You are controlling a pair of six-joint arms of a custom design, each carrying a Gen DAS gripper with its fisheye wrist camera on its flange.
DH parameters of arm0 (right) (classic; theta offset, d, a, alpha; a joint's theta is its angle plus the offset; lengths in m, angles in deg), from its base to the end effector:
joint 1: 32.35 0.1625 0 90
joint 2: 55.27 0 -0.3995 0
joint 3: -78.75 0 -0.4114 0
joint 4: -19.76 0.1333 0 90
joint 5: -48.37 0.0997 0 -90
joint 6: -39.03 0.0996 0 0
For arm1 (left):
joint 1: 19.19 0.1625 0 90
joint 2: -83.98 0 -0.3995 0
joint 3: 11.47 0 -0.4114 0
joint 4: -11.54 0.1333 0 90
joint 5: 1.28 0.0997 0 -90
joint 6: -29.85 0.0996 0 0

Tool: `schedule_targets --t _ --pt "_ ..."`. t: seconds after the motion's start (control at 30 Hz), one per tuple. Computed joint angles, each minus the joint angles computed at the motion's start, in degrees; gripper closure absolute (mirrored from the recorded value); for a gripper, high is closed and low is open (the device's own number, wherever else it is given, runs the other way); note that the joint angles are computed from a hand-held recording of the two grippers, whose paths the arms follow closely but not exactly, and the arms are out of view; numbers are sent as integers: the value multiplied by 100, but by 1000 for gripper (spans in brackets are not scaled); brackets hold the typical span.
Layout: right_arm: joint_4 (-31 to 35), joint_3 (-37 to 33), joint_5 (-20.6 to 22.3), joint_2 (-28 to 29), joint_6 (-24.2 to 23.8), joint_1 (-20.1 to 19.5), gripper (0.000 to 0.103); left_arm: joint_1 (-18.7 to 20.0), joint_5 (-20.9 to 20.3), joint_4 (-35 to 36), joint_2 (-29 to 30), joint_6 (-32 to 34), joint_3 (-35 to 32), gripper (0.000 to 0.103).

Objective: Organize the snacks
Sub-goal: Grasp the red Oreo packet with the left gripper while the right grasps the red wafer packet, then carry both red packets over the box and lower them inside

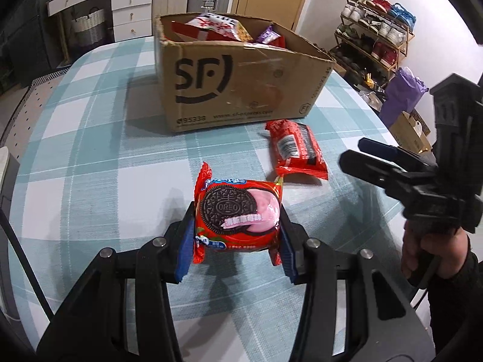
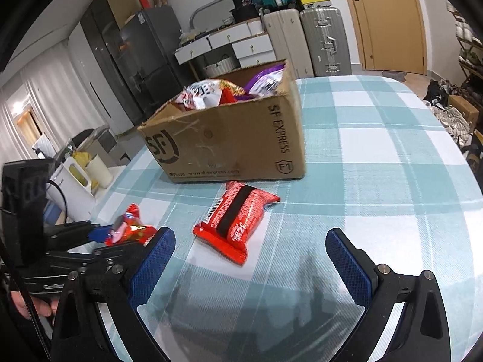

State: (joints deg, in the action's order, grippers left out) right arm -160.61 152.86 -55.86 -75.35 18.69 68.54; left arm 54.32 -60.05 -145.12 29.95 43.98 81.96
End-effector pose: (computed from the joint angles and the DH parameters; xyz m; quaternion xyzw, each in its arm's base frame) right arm 0.2494 -0.7202 -0.0520 0.2166 -0.9184 0.2987 0.1428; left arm -0.0157 -0.7047 0.1947 0.1860 0.9195 -0.2323 0.2569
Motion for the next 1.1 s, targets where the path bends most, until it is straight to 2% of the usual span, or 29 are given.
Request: schedule_targets --t 0.33,0.47,0.57,0.67,0.77,0.8,0.87,0.9,1.1 --pt "963 -1196 -297 688 -177 130 1 83 8 -72 -265 -109 127 59" --pt "1245 -1700 -562 991 -327 208 2 89 19 -87 -380 -130 196 59" --pt "1376 -2126 -931 1274 -466 300 2 100 32 -102 -483 -144 257 59" --pt "1588 -2478 -1167 1497 -549 370 13 120 49 -132 -569 -220 307 59" --pt "1796 -2726 -1317 1678 -738 421 38 126 38 -145 -638 -271 351 59" --pt "1827 -2704 -1275 1680 -867 434 39 123 39 -163 -665 -271 377 59" --pt "1692 -2641 -1306 1703 -1109 484 52 114 43 -196 -714 -266 421 59" --pt "1722 -2635 -1288 1704 -1136 490 55 110 44 -205 -737 -272 439 59" --pt "1719 -2192 -826 1400 -676 412 55 63 63 -294 -875 -293 588 59"
